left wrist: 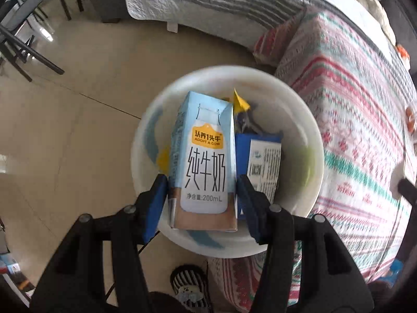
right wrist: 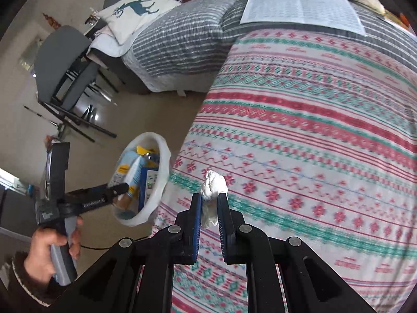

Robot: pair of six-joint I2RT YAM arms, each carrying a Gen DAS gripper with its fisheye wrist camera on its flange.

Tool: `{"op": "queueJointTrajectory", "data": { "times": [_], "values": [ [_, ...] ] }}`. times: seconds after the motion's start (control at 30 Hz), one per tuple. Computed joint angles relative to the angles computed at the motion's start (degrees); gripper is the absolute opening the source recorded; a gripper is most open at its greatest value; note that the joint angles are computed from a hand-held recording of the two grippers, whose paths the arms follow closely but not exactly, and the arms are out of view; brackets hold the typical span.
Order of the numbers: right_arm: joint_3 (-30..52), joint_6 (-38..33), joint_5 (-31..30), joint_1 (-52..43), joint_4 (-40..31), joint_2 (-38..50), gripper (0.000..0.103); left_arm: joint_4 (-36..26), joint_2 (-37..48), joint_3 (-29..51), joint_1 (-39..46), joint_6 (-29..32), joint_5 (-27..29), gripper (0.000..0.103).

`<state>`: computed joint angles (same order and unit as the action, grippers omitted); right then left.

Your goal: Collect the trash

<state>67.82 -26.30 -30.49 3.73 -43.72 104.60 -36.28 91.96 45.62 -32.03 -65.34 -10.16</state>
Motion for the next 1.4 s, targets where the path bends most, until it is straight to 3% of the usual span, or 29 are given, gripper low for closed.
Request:
{"op": "queueJointTrajectory", "data": {
  "times": [0.13, 0.17, 0.23, 0.37, 0.5, 0.83, 0.97, 1.03, 1.1, 1.13, 1.3, 1.4],
  "values": [
    [0.2, 2.5, 0.1, 2.1, 1.5, 1.3, 0.013, 1.0, -1.4, -1.5, 1.1, 1.7, 1.1, 0.060],
    [0.2, 3.1, 0.0, 2.6, 1.9, 1.6, 0.013, 1.1, -2.0, -2.0, 1.6, 2.2, 1.7, 0.064],
    [0.1, 4.0, -0.2, 3.5, 2.4, 2.0, 0.013, 0.5, -2.7, -2.3, 1.6, 1.7, 1.3, 0.081],
    [-0.9, 4.5, 0.7, 6.2, 4.0, 1.6, 0.013, -3.4, -6.5, -2.6, 0.9, 1.0, 1.2, 0.085],
    [-2.4, 4.9, 1.2, 9.7, 5.4, 1.0, 0.013, -9.7, -12.6, -3.0, -0.3, -2.7, -0.5, 0.097],
    [-8.9, 9.7, 0.6, 20.2, 14.7, 1.0, 0.014, -16.0, -20.5, -4.9, -3.4, -8.6, -3.5, 0.099],
    [-10.2, 13.8, -0.5, 20.6, 20.5, 2.0, 0.023, -17.2, -23.0, -4.7, -4.3, -10.0, -4.4, 0.099],
    [-10.4, 15.0, -1.9, 19.7, 21.4, 2.0, 0.034, -18.6, -24.9, -4.1, -4.7, -10.4, -5.8, 0.099],
    [-11.8, 16.0, -3.6, 17.9, 22.3, 0.5, 0.056, -20.6, -25.8, -2.7, -6.1, -11.9, -8.1, 0.100],
    [-12.8, 16.3, -4.5, 16.7, 22.4, -0.9, 0.058, -22.0, -25.9, -1.8, -7.3, -13.5, -9.4, 0.102],
    [-14.0, 12.8, -4.1, 10.6, 13.9, -9.6, 0.061, -25.1, -24.2, 1.7, -15.8, -21.7, -12.6, 0.102],
    [-15.4, 8.2, -2.4, 4.5, 8.5, -18.6, 0.074, -28.0, -19.6, 6.7, -23.5, -26.6, -15.4, 0.102]
  ]
}}
